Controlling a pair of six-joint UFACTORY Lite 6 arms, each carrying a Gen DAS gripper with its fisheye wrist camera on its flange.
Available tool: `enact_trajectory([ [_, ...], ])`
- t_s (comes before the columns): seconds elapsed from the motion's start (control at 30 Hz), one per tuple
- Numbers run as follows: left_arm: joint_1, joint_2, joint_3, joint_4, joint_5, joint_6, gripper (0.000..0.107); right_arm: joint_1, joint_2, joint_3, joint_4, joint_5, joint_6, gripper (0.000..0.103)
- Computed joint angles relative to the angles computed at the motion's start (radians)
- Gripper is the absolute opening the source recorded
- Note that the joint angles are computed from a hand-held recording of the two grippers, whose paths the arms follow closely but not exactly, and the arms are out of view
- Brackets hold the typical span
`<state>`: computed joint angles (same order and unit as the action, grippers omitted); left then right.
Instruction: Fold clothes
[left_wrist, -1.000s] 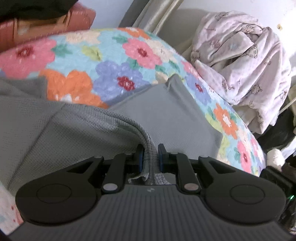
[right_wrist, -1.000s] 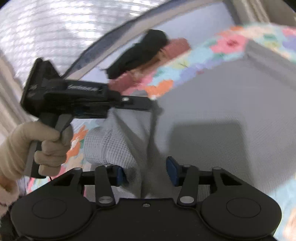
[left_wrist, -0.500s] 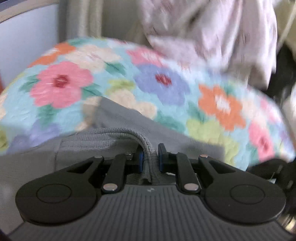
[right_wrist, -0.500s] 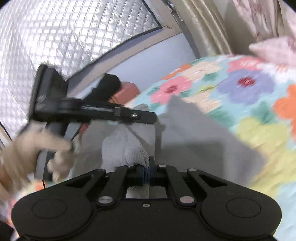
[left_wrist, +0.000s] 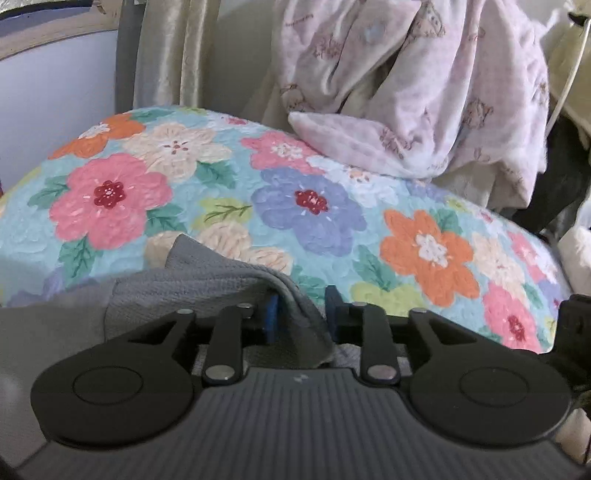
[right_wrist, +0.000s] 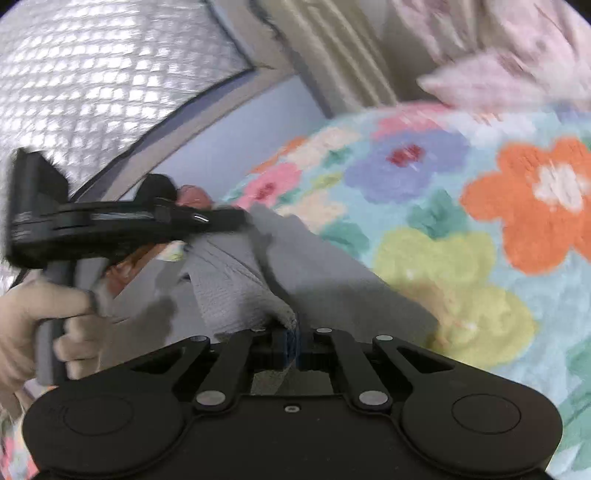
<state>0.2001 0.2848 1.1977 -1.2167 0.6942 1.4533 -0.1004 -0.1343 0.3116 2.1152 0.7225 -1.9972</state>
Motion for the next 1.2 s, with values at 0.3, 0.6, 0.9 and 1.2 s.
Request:
enact_trajectory([
  [0.3,0.096,0.092,0.184,0.298,0.118,-0.345,0.048,0.021,-0.199,-0.043,-0.129,-0.228,0.114,0.031],
  [0.6,0.239,0.000,0.056,0.399,0.035,-0.120,0.052,0.015,-0.008,-0.031,0.143,-0.074,-0.079,0.051],
  [0.9,0.684,-0.042,-0.010,0.193,0.250,0.060,0.058,0.136,-0.033,-0.015,0.480,-0.181,-0.388,0.010],
  [1.2,0.924,0.184,0.089,0.164,0.376,0.143,0.067,0.315,-0.068,0.024,1.006,-0.389,-0.886,0.040],
])
